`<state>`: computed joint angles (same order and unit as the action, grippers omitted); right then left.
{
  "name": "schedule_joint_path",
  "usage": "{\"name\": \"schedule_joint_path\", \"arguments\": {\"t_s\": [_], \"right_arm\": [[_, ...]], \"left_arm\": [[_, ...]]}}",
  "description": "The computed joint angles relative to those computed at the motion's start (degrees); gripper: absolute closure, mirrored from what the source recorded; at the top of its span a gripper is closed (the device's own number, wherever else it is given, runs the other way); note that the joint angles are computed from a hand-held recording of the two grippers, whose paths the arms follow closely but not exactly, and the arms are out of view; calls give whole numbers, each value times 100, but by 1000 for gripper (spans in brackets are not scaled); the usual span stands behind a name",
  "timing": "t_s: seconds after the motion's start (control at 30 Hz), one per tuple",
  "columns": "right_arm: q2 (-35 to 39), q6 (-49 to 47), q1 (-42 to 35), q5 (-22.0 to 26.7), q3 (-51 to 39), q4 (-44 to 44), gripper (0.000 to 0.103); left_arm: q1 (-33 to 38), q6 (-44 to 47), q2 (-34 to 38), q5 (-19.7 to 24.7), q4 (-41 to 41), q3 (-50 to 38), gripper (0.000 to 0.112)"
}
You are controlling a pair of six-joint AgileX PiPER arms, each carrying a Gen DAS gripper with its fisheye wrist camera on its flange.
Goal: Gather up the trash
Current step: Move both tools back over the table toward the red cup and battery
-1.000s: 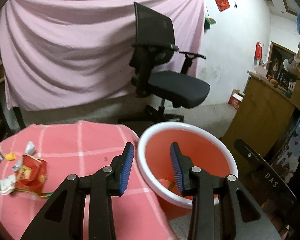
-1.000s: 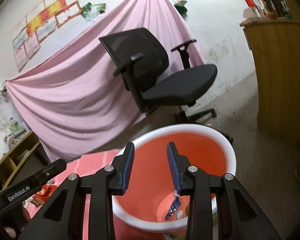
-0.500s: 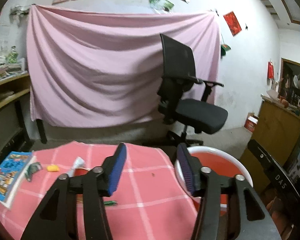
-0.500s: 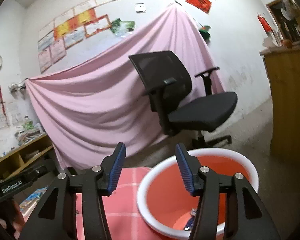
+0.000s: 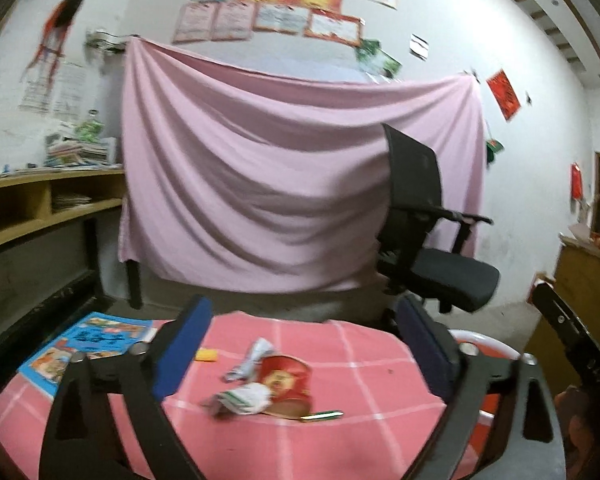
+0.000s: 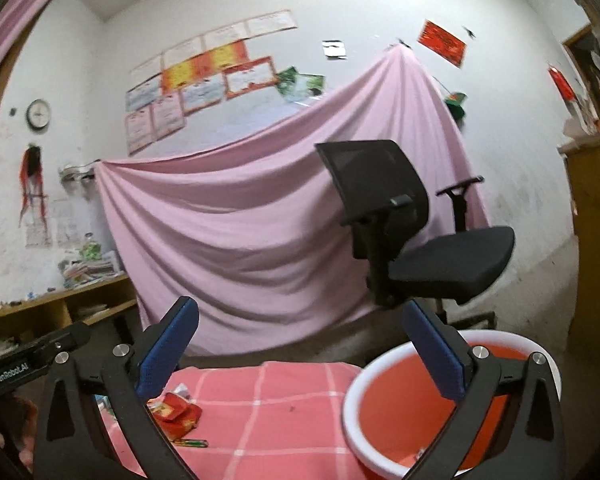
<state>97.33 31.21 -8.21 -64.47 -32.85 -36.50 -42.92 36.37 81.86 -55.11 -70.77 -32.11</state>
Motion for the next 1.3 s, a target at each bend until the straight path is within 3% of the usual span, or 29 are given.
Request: {"name": "schedule_joint_path", "arguments": {"t_s": [0.1,0.3,0.53,0.77,0.97,1.0,1.1,1.3], "right_arm": [[-18,-341,265,-36,76,140,0],[-18,-802,750,125,125,367,0],[29,-1244,1392,732,-7,578,0],[231,-901,1961,2299,-713,309,0],[696,810,2166,3690,-1564,-1335,11],[739,1196,2151,3788,-1652,-1729,17],[853,2109,2146,3993,-1867,-2610,20],[1089,3678,2284,4229,-2264,-4287,28]], "left_arm": [[-1,-445,-137,-385,138,456,11],[152,-872,-362,-599,221,1156,11],[717,-1661,-273,-407,748,1651,11],[1973,-1703,-459,950,1556,1598,11],[2702,-1632,-376,2067,2052,1366,12],[2780,-1555,-324,2258,2045,1271,12],[3137,-1812,-145,2904,2575,1082,15],[3621,-2951,132,3773,4207,785,34]]}}
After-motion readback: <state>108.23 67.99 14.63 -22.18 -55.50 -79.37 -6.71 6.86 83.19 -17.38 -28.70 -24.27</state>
